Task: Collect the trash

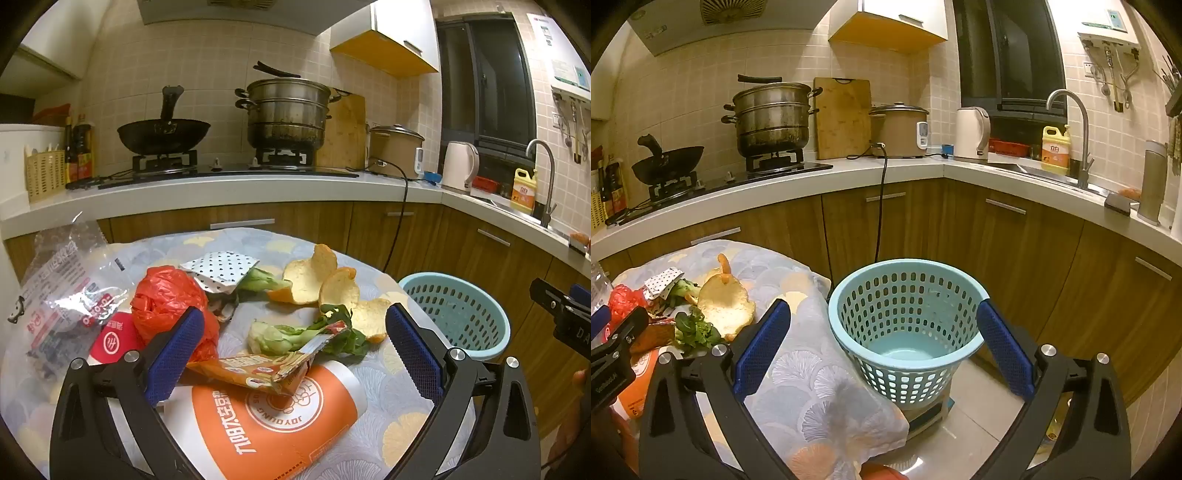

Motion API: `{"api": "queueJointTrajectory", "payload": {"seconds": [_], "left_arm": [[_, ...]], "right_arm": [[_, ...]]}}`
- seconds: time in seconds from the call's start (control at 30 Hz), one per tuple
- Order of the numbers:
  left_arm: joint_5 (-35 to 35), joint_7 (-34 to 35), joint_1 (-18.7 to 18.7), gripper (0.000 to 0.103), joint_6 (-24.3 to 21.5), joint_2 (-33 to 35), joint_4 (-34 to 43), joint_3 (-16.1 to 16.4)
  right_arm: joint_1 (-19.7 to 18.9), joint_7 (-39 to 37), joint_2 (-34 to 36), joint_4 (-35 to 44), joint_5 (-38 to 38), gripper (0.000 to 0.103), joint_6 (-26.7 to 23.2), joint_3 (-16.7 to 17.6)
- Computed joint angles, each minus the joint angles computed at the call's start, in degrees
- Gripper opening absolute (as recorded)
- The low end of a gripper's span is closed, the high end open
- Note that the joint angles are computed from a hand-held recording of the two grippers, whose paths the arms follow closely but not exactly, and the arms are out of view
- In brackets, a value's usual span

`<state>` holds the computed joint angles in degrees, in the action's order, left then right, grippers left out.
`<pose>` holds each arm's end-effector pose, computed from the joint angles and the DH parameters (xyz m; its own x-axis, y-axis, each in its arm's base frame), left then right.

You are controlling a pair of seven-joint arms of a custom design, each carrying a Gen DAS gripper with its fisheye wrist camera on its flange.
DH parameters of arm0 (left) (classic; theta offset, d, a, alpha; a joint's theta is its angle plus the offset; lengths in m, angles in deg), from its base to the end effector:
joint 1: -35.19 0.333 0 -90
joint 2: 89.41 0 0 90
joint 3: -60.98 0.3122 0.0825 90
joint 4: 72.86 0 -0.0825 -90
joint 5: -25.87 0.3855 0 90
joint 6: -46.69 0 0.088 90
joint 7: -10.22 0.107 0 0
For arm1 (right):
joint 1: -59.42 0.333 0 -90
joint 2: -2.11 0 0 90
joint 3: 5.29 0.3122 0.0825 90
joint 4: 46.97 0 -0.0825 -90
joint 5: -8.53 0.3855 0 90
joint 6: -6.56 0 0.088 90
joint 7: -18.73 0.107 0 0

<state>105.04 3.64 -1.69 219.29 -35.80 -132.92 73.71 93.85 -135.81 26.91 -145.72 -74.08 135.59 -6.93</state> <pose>0.6616 -0.4548 0.3346 -0.2701 -0.9614 0.0527 -0.3801 0.0562 -0.9232 0.5887 0.3491 0.3600 -0.4455 -0.8950 -0.0226 -0.3687 0.2064 -0.9063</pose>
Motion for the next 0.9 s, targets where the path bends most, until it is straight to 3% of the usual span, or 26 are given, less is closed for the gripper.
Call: {"api": "queueJointTrajectory", "payload": {"seconds": [0.9], "left_arm": [[1.07,-1.08,-0.10,0.095,0.46,-0.25,-0.20,0.28]], "right_arm": [[0.15,-0.18,0.16,-0.11,0.51,0.096,-0.64,-0.03]]}}
